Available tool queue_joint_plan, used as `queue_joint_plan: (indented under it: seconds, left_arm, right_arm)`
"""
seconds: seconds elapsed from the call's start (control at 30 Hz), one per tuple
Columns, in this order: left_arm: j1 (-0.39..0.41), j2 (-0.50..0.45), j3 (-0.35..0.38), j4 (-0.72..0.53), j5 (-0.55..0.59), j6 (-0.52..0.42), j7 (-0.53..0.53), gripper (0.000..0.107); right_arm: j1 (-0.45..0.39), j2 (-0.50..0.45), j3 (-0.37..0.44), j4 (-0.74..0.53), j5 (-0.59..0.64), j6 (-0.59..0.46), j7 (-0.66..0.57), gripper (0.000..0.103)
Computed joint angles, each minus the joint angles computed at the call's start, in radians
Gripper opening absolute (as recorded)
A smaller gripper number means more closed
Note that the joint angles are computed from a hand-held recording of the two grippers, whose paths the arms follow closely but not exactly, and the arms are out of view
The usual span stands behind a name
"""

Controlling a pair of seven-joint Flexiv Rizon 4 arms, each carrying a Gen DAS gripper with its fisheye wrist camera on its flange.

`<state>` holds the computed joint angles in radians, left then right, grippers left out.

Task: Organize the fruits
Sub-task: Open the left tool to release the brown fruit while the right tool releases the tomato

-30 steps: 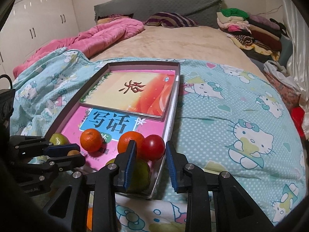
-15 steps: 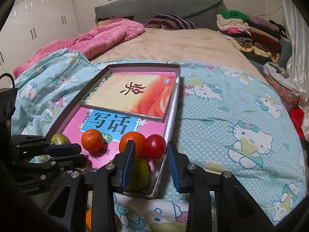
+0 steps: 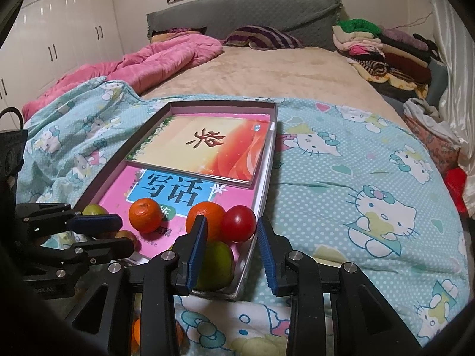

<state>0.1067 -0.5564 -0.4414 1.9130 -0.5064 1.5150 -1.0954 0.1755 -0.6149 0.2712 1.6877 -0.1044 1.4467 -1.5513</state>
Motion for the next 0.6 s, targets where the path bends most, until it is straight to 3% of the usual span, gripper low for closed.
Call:
queue_joint_plan:
  seconds: [0.6]
  left_arm:
    - [0.02,0.034,-0.027,0.027,0.018,0.04,0.001,0.057]
  right_arm:
    - [-0.013,0.035,0.009,0.059,-0.005,0.084,0.008,0.047]
